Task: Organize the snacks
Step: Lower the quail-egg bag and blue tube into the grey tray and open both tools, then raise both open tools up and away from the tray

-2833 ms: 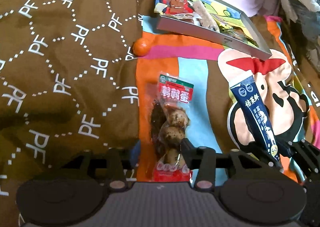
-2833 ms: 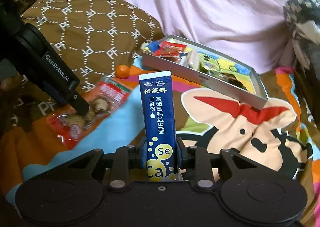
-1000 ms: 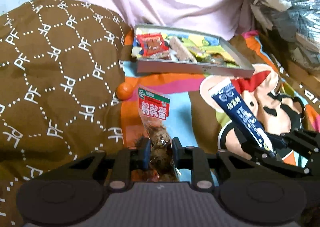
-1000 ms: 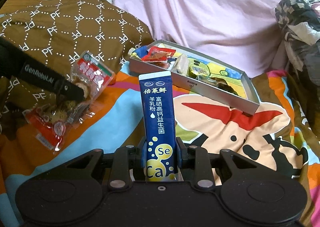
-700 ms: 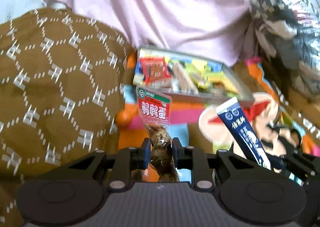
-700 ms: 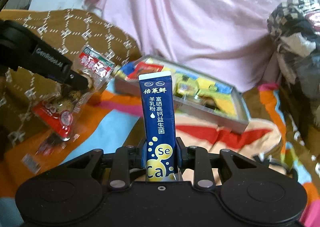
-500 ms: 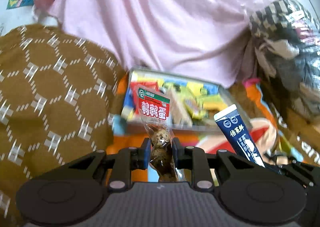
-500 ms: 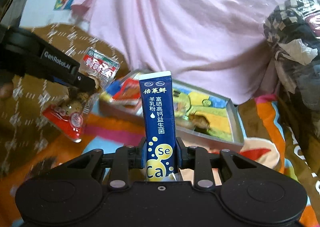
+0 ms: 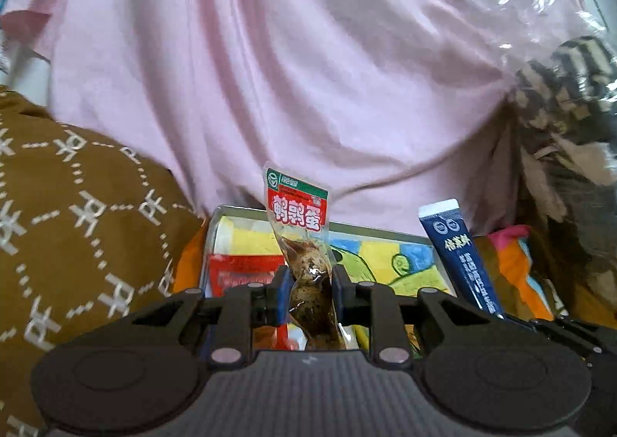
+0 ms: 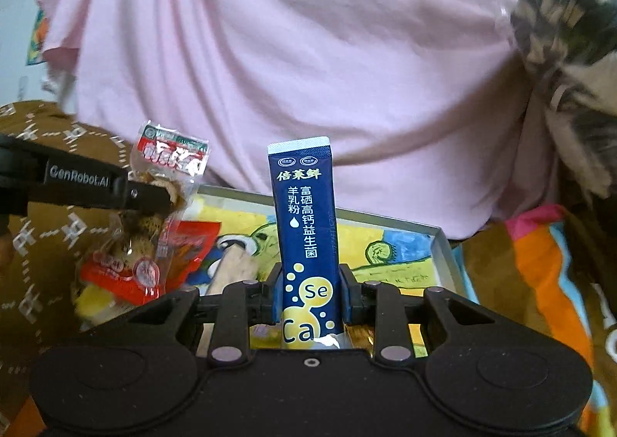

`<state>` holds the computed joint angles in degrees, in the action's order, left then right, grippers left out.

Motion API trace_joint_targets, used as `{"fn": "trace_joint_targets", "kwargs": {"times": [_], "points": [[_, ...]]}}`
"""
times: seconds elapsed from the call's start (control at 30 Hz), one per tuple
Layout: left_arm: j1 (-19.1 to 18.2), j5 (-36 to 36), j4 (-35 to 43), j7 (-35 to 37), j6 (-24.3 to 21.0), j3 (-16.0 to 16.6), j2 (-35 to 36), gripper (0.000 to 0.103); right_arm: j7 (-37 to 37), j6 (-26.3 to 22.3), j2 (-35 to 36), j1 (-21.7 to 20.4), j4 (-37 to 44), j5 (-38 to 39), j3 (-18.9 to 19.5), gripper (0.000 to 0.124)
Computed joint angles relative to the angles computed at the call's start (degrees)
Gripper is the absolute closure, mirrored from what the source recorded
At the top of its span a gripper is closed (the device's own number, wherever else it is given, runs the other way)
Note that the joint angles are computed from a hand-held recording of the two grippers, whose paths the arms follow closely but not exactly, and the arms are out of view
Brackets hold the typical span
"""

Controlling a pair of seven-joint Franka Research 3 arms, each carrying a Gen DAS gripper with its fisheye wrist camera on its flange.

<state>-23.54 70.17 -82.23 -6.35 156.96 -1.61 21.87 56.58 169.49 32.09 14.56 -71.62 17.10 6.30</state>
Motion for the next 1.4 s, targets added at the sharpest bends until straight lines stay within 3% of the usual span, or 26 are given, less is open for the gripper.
{"fn": "trace_joint_targets", "kwargs": {"times": [0.23, 0.47, 0.57, 0.6, 0.7, 0.73, 0.8, 0.83, 1.0, 1.17, 1.4], "points": [[0.87, -12.17, 10.33, 15.55, -2.26, -0.74, 8.41, 0.078, 8.08, -7.00, 7.12, 1.85, 8.73, -2.13, -3.29, 0.095], [-0.56, -20.70, 15.01, 23.03, -4.98, 0.65, 12.45, 0.078, 10.66, -9.57, 8.90, 2.00, 11.48, -3.90, -3.61, 0.092], [-0.89, -24.39, 16.60, 25.89, -7.24, 0.53, 13.61, 0.077, 12.42, -8.83, 8.91, 2.75, 11.22, -5.25, -4.78, 0.081], [-1.16, -25.22, 17.09, 26.21, -8.22, 0.70, 13.90, 0.077, 12.75, -8.62, 8.70, 2.66, 11.04, -5.36, -4.70, 0.071], [-1.02, -28.80, 18.72, 27.56, -11.18, 0.18, 14.52, 0.076, 11.88, -5.96, 6.67, 1.42, 7.66, -3.95, -2.76, 0.056], [-1.06, -29.54, 18.77, 27.57, -11.76, 0.23, 14.43, 0.071, 10.89, -4.65, 5.74, 0.78, 6.00, -3.15, -1.71, 0.045], [-0.99, -30.25, 17.41, 27.18, -11.40, 0.42, 13.42, 0.057, 7.78, -2.13, 4.08, -0.79, 3.05, -1.36, 0.70, 0.036], [-1.04, -30.13, 16.18, 26.57, -10.85, 0.62, 12.60, 0.049, 6.34, -0.63, 3.00, -1.33, 1.15, -0.57, 1.50, 0.036], [-1.86, -26.77, 9.60, 22.53, -9.18, 1.60, 7.81, 0.040, 2.96, 5.98, -2.85, -3.64, -7.56, 4.10, 4.29, 0.027], [-3.88, -16.22, 3.49, 13.82, -9.22, 2.83, 2.21, 0.016, -3.47, 11.46, -8.05, -10.61, -14.69, 11.46, 13.25, 0.022], [-4.40, -2.75, -5.69, 2.40, -10.98, 0.70, -6.63, 0.004, -16.41, 14.15, -14.93, -21.82, -23.30, 25.68, 26.50, 0.022]]}}
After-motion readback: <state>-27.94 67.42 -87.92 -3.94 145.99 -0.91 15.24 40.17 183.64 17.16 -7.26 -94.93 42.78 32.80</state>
